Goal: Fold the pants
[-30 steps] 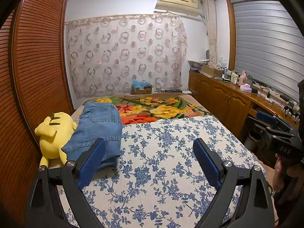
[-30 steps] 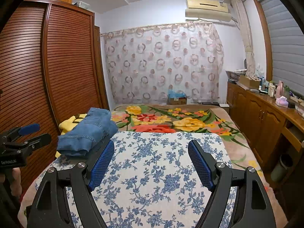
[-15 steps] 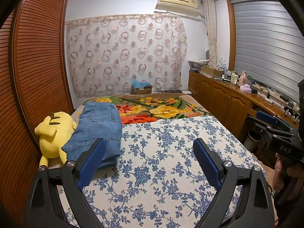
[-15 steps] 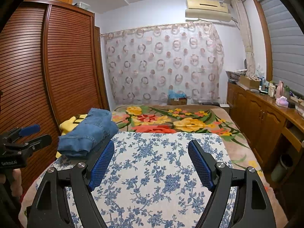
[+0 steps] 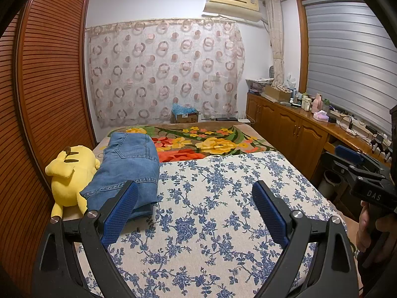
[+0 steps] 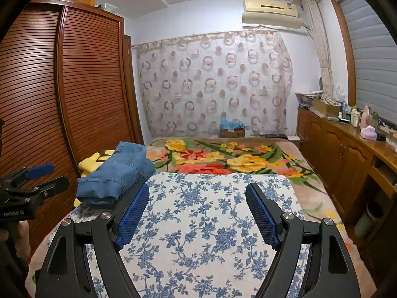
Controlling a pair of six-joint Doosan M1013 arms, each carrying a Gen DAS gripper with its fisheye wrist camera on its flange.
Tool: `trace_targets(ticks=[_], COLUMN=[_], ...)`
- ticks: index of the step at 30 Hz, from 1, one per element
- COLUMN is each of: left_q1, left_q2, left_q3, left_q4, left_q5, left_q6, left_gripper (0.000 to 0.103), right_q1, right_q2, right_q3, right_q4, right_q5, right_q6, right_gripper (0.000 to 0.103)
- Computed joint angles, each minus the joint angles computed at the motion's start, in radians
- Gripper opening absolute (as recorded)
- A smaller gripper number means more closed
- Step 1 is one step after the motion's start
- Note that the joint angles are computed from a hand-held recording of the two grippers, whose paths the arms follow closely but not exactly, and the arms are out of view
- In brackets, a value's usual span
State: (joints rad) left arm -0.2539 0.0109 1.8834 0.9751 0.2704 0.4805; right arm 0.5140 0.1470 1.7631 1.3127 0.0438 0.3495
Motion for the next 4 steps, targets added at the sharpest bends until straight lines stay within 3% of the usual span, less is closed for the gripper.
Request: trace_targets(ticks=[4], left_q1=[-0.001], left_q2=[-0.001], left_q3=[0.0], left_q4=[-0.004], left_q5=[0.003], left_q6=[0.005], left_gripper=[0.093], right_q1=[0.0], right_q2=[0.001], right_q3=[-0.002], right_q4=[-0.011], right_q5=[0.0], right_q6=[0.011], right_gripper=[0.082])
